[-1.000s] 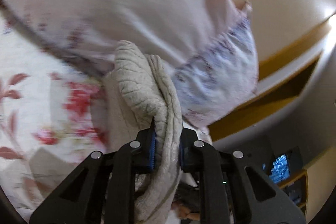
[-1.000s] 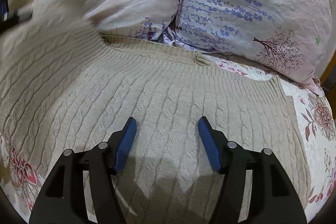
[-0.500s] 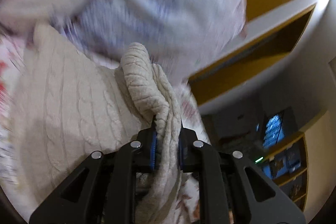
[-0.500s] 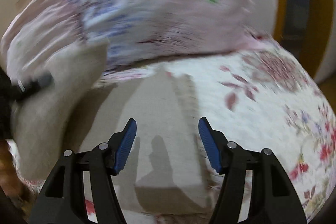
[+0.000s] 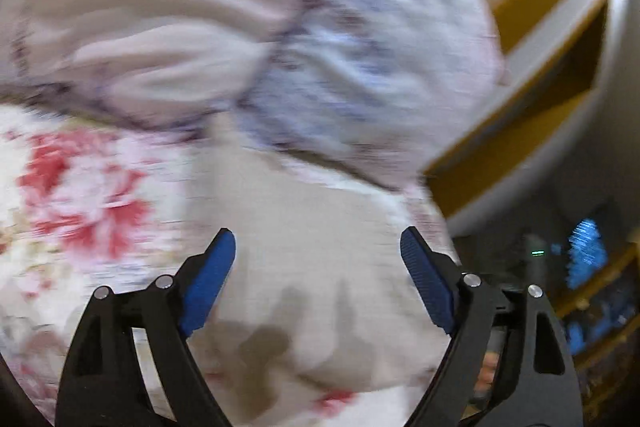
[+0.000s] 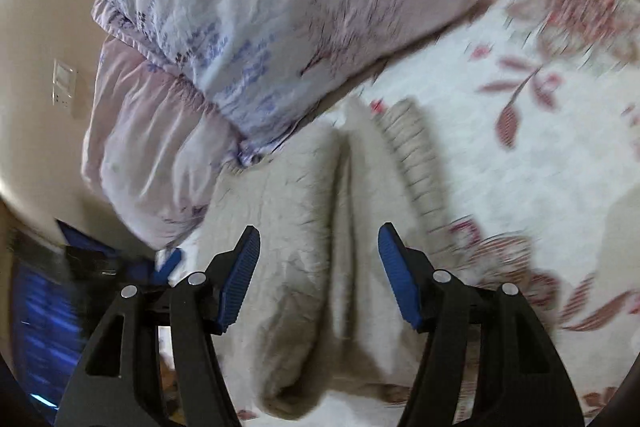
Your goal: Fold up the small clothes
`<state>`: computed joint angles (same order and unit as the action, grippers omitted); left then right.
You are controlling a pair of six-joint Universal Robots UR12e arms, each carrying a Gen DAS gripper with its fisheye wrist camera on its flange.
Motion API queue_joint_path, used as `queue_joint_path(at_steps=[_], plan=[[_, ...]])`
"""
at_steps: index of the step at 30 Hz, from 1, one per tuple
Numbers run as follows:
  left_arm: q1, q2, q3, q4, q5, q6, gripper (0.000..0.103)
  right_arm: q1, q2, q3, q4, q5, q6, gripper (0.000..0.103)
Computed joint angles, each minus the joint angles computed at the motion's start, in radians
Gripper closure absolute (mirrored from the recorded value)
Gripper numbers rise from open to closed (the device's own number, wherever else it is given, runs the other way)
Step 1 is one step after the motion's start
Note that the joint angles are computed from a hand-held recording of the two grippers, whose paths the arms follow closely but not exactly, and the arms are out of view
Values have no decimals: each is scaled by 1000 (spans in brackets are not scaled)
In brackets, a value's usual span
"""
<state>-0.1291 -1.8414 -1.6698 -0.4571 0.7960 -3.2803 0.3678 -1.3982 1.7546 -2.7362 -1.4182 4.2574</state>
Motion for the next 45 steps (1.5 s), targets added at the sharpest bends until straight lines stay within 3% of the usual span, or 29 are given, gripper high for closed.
queue_joint_path(at_steps=[2,5,7,11,16,17,18,19,23,27,31,34,37,41,42,45], plan=[[3,-9,6,-50,39,-6,20,-2,16,-17,32,25,-5,40],[9,-24,9,-114,22,3,22,-5,30,-30,57,48,-15,40],[6,-32,16,-146,8,26,23,-6,44,-40,63,61,-22,47],[15,-42,6,-198,-70,79,27,-10,64,-38,-4,69,-32,62],[24,-35,-2,-234,-116,130,27,-24,89,-33,-62,87,15,62],[25,-34,-5,-229,-121,130,25,-24,94,-39,-62,78,17,66],[24,-35,-6,-220,-126,126,24,-21,98,-48,-53,66,3,78],[24,-35,-8,-214,-133,122,22,-17,100,-59,-40,47,-23,82],[28,-35,-22,-152,-146,73,17,13,91,-97,-4,-85,-146,87],[32,-31,-30,-138,-144,66,17,54,73,-143,72,-289,-286,87],[26,-25,-32,-156,-139,117,18,66,55,-149,153,-377,-327,87],[20,-20,-34,-165,-138,165,19,75,49,-141,162,-423,-331,88],[16,-18,-35,-174,-143,202,21,76,38,-115,154,-442,-303,88],[11,-18,-29,-227,-150,253,25,50,42,-110,327,-381,-197,85],[9,-16,-26,-244,-145,261,26,40,35,-89,311,-351,-159,80],[10,-5,-26,-276,-152,272,26,39,4,-60,288,-371,-84,60]])
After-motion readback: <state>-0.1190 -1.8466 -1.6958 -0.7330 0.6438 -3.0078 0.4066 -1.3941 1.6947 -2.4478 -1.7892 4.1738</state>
